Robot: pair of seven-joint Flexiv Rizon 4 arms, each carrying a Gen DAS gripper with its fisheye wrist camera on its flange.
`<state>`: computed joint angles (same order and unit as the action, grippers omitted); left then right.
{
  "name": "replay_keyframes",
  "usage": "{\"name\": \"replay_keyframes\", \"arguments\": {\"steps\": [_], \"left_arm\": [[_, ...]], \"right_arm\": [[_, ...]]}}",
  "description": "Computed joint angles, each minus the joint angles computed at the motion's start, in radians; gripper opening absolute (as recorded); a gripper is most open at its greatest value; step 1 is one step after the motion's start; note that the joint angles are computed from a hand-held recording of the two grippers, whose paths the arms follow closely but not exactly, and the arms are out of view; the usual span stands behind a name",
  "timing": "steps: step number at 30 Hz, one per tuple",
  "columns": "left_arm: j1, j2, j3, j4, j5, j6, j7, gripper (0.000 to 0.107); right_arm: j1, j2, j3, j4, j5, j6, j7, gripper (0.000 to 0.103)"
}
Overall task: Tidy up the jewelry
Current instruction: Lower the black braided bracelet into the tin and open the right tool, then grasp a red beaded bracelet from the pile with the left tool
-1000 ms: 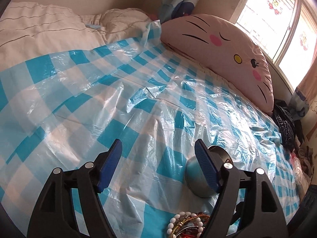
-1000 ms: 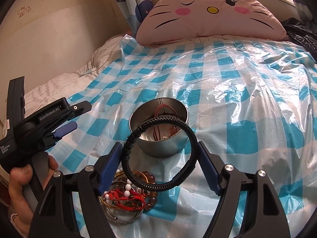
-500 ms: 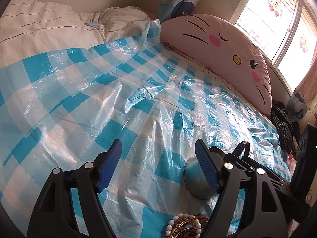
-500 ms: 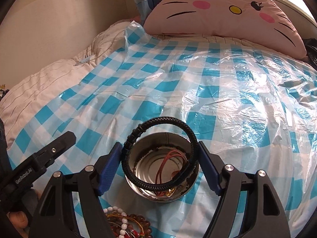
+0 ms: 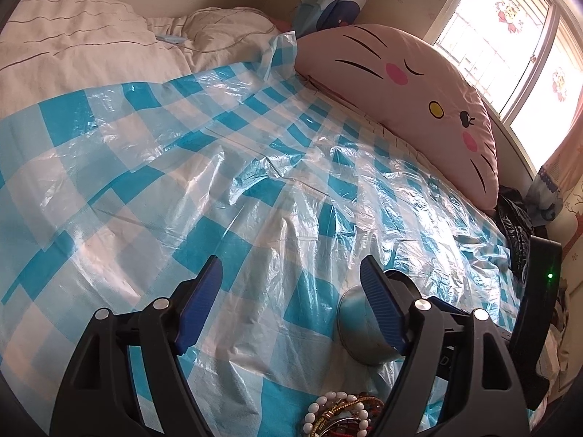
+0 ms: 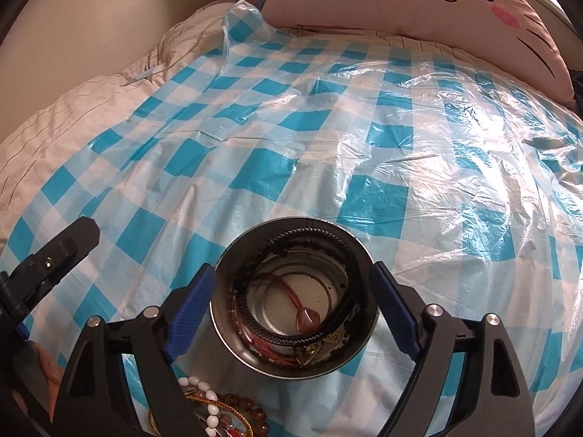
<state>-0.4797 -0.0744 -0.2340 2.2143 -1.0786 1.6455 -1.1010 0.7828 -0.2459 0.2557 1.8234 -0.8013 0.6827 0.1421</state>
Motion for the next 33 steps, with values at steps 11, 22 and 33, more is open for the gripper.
{"name": "replay_keyframes", "arguments": {"steps": [11, 22, 33], "left_arm": [[0.002, 0.000, -0.003, 0.001, 0.007, -0.006, 0.013, 0.076], [0.020, 0.058, 0.049, 0.055, 0.308, -0.111, -0.070, 0.078], [-0.153, 0.208, 0.090, 0.198, 0.275, -0.178, 0.368, 0.078]], "right_arm": [[0.030, 0.122, 0.061, 0.110, -0.160, -0.106, 0.295, 0.090], [0.175, 0.134, 0.164, 0.130, -0.154, -0.377, 0.627, 0.090], [0.194, 0.158, 0.177, 0.142, -0.151, -0.475, 0.695, 0.093]]}}
